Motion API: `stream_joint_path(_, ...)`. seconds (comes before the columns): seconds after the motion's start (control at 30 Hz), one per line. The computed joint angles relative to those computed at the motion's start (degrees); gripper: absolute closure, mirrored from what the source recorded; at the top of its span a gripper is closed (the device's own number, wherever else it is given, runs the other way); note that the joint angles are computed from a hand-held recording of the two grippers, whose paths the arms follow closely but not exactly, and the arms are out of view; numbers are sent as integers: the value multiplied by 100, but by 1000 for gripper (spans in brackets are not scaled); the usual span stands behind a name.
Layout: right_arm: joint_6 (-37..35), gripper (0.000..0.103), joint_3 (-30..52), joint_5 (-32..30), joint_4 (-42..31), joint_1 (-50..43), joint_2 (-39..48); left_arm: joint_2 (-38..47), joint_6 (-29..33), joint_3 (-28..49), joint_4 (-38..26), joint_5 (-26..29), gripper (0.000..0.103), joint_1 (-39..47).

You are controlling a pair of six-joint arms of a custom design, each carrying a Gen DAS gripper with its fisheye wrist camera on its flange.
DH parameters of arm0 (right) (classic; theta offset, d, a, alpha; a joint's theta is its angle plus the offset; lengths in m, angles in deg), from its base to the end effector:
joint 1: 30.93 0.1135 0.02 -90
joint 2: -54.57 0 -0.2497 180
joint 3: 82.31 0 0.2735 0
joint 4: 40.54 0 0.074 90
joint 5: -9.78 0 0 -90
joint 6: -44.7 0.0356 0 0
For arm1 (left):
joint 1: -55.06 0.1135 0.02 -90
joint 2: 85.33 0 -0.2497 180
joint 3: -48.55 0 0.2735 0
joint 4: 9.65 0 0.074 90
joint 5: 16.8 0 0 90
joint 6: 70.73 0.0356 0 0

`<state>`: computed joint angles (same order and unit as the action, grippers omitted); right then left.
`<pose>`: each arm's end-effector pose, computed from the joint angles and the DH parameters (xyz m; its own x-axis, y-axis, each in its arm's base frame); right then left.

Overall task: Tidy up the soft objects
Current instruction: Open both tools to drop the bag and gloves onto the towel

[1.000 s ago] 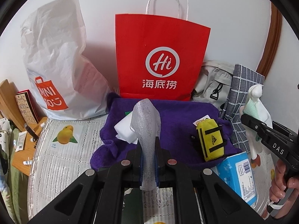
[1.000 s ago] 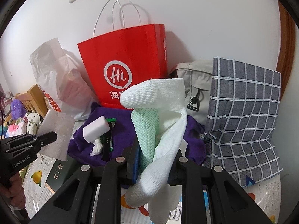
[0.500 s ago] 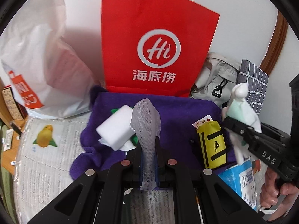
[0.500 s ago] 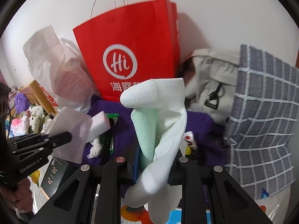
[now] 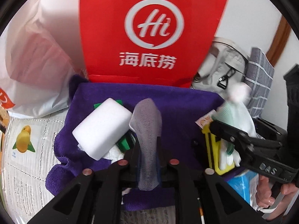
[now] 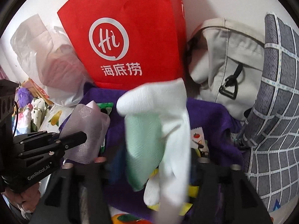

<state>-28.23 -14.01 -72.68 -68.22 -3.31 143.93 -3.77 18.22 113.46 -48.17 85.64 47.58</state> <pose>0.3074 0.1556 0.1827 -0.7491 -0.0635 -0.6594 -0.1705 0.9803 0.0993 0.3039 -0.0476 0.1929 -0.8183 0.0894 -0.5678 0.2342 0.9540 -0.1873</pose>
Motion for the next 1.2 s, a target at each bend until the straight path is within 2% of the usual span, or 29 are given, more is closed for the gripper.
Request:
stream_joint_path(0.03,20,25,15,55,5,2,12,55,-26,16,51,40,89,39)
stream_joint_path(0.07,48,24,16,35,32,-18,18,83,-27,31,56,93,87,72)
stream_joint_path(0.13,98,24,1,-118,30,-90,2,123,-20,51,65,157,76,135)
stream_joint_path(0.17,128,24,0,-180,18,-116,-7,118,-30,41,89,149,74,151)
stream_joint_path(0.27,151,24,-28,-222,54,-123,-79,154,-16,108,19,103,60,136)
stream_joint_path(0.33,156,23,-84,-241,115,-99,-206,89,-23,111,-11,41,45,114)
stream_joint_path(0.4,148,20,-83,-258,122,-52,-326,-23,-33,89,-20,-46,41,115)
stream_joint_path(0.47,139,16,-31,-142,81,19,-386,-91,-32,88,-55,-38,39,150)
stream_joint_path(0.63,148,16,41,89,-116,154,-569,-369,40,54,-238,-14,39,312)
stream_joint_path(0.8,279,16,-102,427,-493,285,-1126,-789,89,-50,-434,42,39,437)
stream_joint_path(1.07,945,16,-332,1223,-1507,996,-2259,-2284,195,-314,-1377,-169,39,421)
stream_joint_path(1.1,1059,16,-363,1354,-1657,1121,-2405,-2607,123,-457,-1325,-214,39,388)
stream_joint_path(1.2,1466,16,-431,1767,-2207,1606,-2867,-3369,110,-489,-1884,-235,37,384)
